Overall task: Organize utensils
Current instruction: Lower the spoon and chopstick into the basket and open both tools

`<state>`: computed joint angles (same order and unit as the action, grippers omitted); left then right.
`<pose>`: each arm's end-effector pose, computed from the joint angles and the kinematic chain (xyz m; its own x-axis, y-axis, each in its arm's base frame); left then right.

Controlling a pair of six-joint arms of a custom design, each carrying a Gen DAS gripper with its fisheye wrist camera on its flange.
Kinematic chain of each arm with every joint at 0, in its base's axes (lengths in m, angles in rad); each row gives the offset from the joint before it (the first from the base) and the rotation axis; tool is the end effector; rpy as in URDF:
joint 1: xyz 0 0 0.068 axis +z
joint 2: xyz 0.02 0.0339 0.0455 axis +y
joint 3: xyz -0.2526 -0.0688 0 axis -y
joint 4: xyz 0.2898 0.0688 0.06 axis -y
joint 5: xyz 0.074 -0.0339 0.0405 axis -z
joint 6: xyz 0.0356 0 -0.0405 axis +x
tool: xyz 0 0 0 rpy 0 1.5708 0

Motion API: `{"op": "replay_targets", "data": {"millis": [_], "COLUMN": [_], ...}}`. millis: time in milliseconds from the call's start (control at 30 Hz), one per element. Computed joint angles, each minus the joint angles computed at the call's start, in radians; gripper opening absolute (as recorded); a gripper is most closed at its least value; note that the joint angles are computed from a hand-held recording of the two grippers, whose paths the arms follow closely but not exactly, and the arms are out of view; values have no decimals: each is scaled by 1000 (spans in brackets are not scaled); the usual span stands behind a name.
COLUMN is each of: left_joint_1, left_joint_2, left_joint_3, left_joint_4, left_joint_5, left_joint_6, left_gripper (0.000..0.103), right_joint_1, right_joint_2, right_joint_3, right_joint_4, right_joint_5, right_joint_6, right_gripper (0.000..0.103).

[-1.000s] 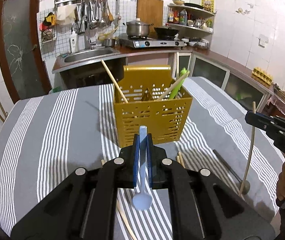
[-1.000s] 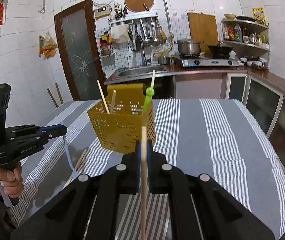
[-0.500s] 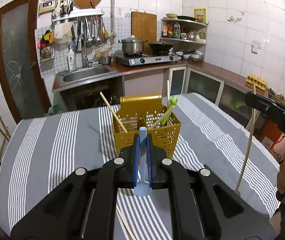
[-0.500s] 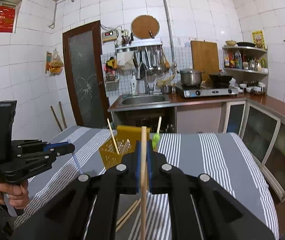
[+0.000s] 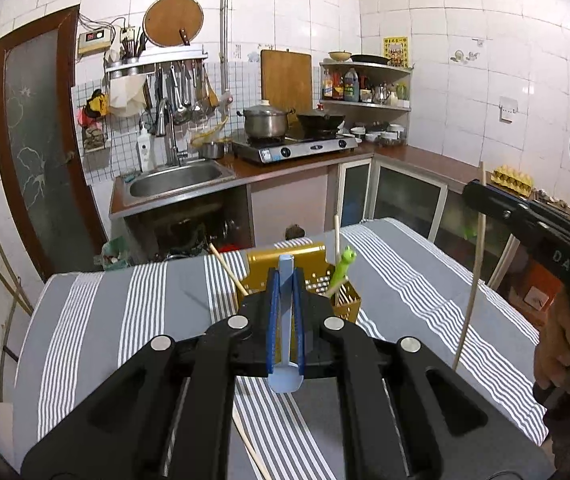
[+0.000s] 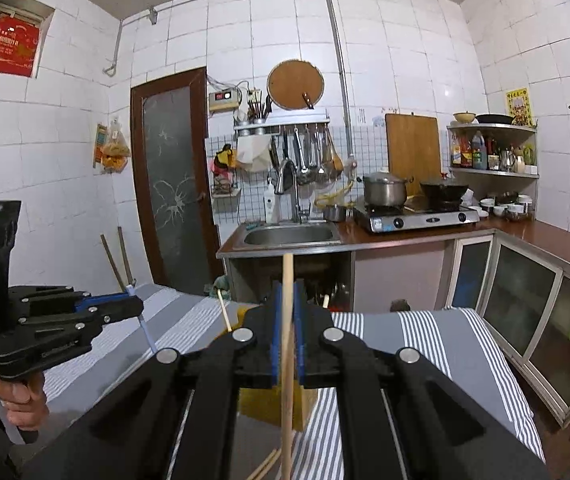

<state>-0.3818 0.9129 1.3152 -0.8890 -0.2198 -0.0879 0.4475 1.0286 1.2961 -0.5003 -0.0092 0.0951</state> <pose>0.1930 -0.0691 0.4312 -0.4486 0.0878 -0.8894 0.1460 0.9890 0.0240 0.2342 0.1128 0.4391 -0.2489 -0.0141 -0.9684 -0.4190 0.9030 0.0945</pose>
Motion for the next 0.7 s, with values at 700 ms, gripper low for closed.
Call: {"op": "replay_targets", "data": {"millis": [700], "left_joint_1": [137], "left_joint_2": [218], "left_joint_3": [265], "left_joint_4": [54], "left_joint_5": [87], "left_joint_6": [47], "left_gripper": [6], "right_joint_1": [27], "right_joint_2": [271], "right_joint_3": [298], "right_joint_4": [48], "right_joint_5": [40], "right_joint_6": [-23], "right_gripper": [6]}}
